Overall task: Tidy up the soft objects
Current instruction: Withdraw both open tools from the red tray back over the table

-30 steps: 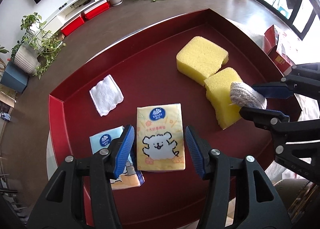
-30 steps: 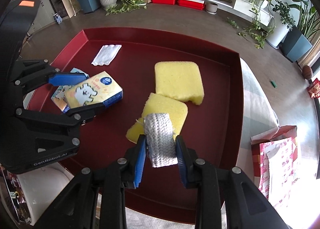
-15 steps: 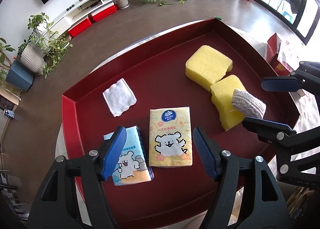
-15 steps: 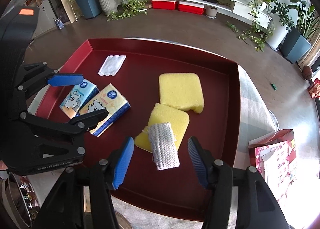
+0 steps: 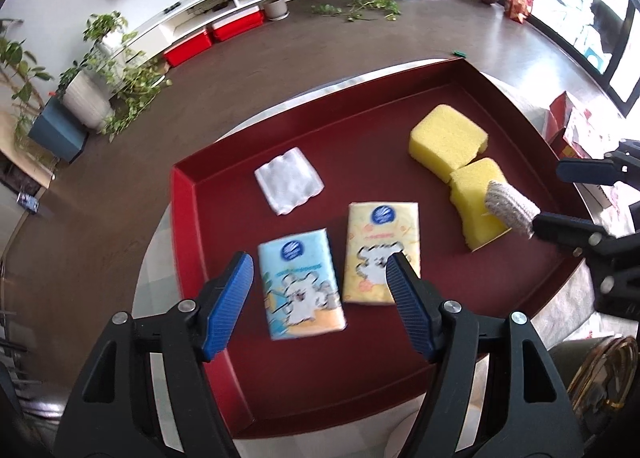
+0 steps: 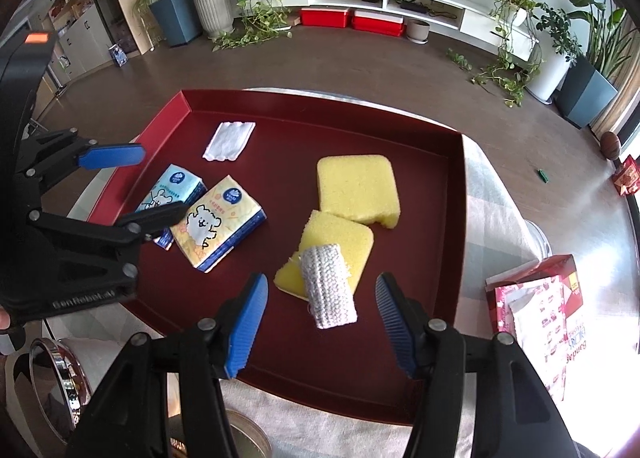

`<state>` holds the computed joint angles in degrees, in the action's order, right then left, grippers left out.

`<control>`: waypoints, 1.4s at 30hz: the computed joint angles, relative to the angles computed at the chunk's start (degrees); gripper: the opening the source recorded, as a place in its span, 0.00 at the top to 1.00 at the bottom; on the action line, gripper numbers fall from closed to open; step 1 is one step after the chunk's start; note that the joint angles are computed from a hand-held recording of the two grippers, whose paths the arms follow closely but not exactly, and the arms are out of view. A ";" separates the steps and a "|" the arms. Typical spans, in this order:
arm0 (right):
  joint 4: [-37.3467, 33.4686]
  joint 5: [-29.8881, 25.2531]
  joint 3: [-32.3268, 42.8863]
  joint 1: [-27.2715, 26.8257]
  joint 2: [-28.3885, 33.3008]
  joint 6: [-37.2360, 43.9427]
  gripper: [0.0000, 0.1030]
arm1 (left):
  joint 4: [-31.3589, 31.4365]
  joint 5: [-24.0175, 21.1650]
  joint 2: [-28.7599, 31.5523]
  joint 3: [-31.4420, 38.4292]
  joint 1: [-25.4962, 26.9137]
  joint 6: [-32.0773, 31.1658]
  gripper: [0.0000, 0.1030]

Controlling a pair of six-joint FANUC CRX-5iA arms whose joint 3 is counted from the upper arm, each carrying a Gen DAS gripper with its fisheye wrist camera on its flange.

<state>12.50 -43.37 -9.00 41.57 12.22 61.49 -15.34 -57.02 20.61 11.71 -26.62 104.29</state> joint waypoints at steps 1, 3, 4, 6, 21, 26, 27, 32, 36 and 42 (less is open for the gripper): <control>0.15 0.06 -0.48 -0.11 -0.45 -0.51 0.42 | -0.21 0.09 -0.95 -1.09 0.36 0.87 0.34; 0.78 -0.01 -1.43 -0.20 -1.23 -1.45 0.42 | -0.46 0.20 -2.17 -2.51 0.80 2.11 0.34; 1.24 0.02 -2.03 -0.22 -1.64 -2.05 0.42 | -0.35 0.31 -3.09 -3.60 1.21 2.54 0.34; 1.70 -0.04 -3.12 -0.36 -2.46 -2.97 0.42 | -0.90 0.23 -4.25 -4.86 1.52 3.83 0.34; 2.59 -0.78 -13.40 -0.62 -10.46 -9.91 0.42 | -2.54 -0.70 -14.19 -16.79 2.74 11.33 0.34; 2.85 -1.05 -17.48 0.04 -14.11 -12.46 0.42 | -2.05 -0.89 -17.65 -21.09 2.95 13.85 0.34; 2.80 -1.20 -18.26 0.23 -14.78 -12.91 0.42 | -2.07 -1.05 -18.22 -21.85 2.82 14.29 0.34; 2.64 -1.62 -22.39 1.79 -18.48 -15.14 0.42 | -2.82 -2.14 -20.59 -25.30 1.38 16.66 0.34; 2.44 -2.31 -25.02 3.15 -20.76 -16.78 0.42 | -2.07 -2.14 -22.14 -28.06 1.32 17.88 0.34; 2.55 -3.57 -28.38 4.86 -24.06 -19.34 0.42 | -2.54 -3.38 -24.70 -31.05 0.42 20.81 0.34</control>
<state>15.06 -46.94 -37.38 46.44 -11.83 42.15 -17.87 -60.40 -4.09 -19.34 -26.21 125.09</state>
